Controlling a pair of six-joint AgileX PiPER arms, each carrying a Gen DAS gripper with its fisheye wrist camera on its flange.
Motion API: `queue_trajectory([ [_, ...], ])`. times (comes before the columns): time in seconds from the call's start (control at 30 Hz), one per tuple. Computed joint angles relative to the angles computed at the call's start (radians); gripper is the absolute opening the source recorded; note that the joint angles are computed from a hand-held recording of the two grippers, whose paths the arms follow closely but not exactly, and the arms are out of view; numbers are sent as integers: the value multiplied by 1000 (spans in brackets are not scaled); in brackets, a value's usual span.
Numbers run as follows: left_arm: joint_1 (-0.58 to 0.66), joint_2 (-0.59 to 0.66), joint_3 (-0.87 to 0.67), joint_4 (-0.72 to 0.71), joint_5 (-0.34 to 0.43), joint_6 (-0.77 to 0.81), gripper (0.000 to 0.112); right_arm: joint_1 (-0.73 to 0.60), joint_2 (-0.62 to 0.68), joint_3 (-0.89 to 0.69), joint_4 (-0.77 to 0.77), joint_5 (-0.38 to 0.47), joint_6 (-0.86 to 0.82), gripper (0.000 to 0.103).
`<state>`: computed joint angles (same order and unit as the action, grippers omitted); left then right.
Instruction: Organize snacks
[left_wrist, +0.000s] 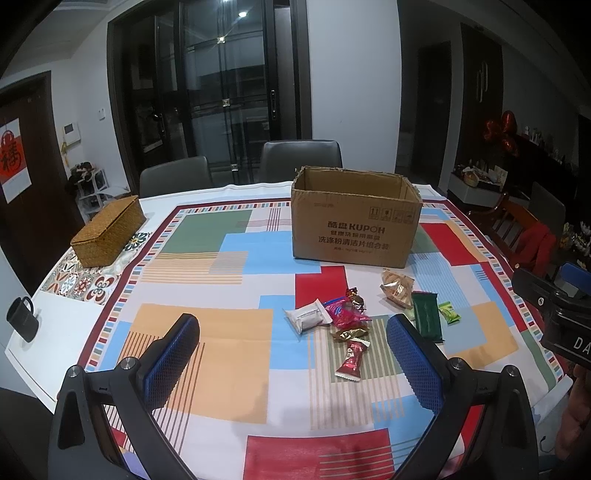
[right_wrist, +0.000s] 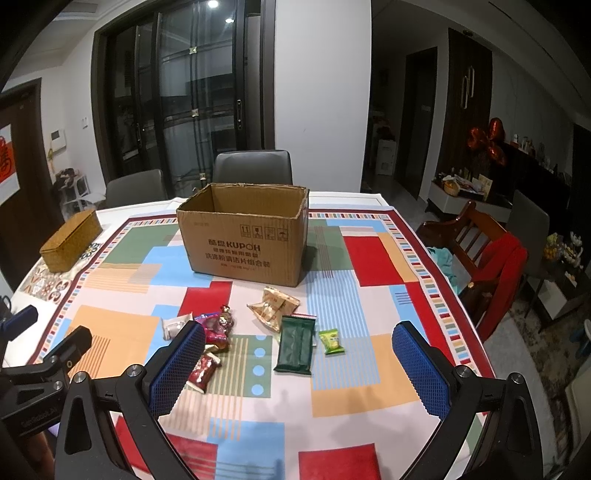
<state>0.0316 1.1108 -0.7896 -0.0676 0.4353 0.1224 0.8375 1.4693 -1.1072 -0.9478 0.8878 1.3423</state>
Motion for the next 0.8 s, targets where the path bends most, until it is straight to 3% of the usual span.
queue_trajectory([
  [0.8, -16, 2, 2, 34, -4, -40, 103, -1, -7, 3, 3, 1, 0, 103],
])
